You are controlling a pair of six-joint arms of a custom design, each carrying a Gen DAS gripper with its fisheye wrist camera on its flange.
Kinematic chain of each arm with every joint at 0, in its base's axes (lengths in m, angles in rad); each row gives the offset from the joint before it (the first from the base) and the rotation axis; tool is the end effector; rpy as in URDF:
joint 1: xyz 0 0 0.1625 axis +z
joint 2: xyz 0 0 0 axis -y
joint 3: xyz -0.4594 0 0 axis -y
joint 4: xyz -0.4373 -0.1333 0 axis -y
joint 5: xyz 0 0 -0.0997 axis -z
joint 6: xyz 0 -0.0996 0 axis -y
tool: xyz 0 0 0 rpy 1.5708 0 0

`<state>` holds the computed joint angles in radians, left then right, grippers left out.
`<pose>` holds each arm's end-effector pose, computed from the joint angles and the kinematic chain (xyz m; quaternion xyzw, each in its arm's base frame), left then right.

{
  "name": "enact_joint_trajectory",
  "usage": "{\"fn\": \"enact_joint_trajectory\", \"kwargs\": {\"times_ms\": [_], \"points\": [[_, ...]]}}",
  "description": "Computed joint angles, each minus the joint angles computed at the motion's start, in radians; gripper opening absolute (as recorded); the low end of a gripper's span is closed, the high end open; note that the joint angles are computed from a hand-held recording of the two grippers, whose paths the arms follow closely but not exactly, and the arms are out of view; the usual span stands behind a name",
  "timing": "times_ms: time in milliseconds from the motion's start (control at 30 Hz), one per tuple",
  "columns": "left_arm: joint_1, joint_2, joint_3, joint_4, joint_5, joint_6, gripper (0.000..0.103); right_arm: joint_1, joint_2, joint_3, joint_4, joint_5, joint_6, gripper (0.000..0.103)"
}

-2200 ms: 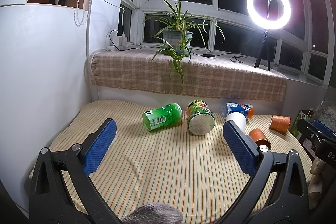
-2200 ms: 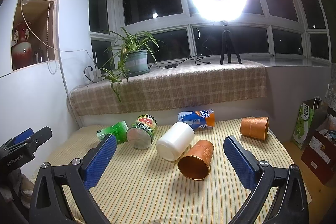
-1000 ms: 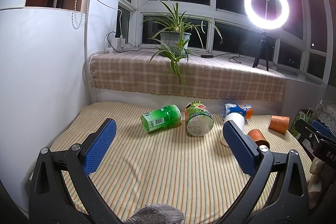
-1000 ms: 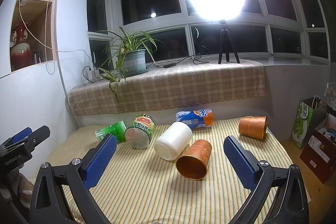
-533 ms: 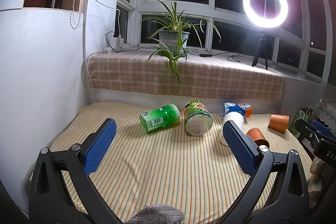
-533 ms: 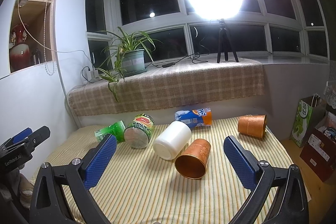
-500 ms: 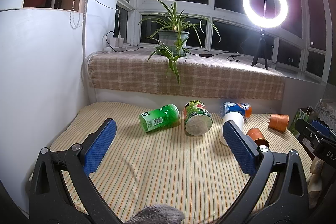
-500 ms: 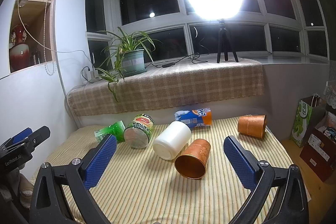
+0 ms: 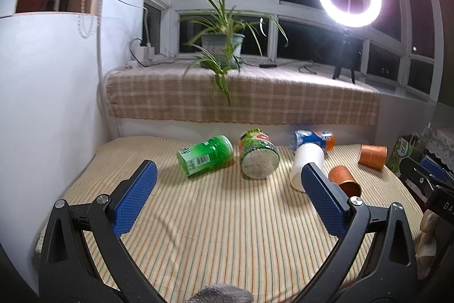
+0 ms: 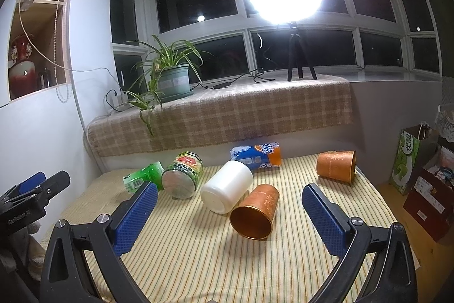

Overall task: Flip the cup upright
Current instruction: 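Move the left tool to the lying white cup and grasp its rim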

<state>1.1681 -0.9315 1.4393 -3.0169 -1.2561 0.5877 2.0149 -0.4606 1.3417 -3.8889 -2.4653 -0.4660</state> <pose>-0.1592 -0.7925 0.3430 0.3563 0.8088 -0.4317 0.1804 0.3788 -0.6668 0.1198 0.0426 -0.7348 0.5899 0.3321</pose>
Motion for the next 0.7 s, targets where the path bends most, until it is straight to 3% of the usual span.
{"fn": "enact_joint_trajectory", "kwargs": {"times_ms": [333,700], "points": [[0.000,0.072,-0.147,0.287,-0.037,-0.018,0.103,-0.021,-0.029,0.047,-0.009,-0.041,0.063,0.103],[-0.026,0.243,-0.435,0.694,-0.032,-0.008,0.097,-0.061,-0.074,0.134,-0.034,-0.075,0.145,0.103]]}}
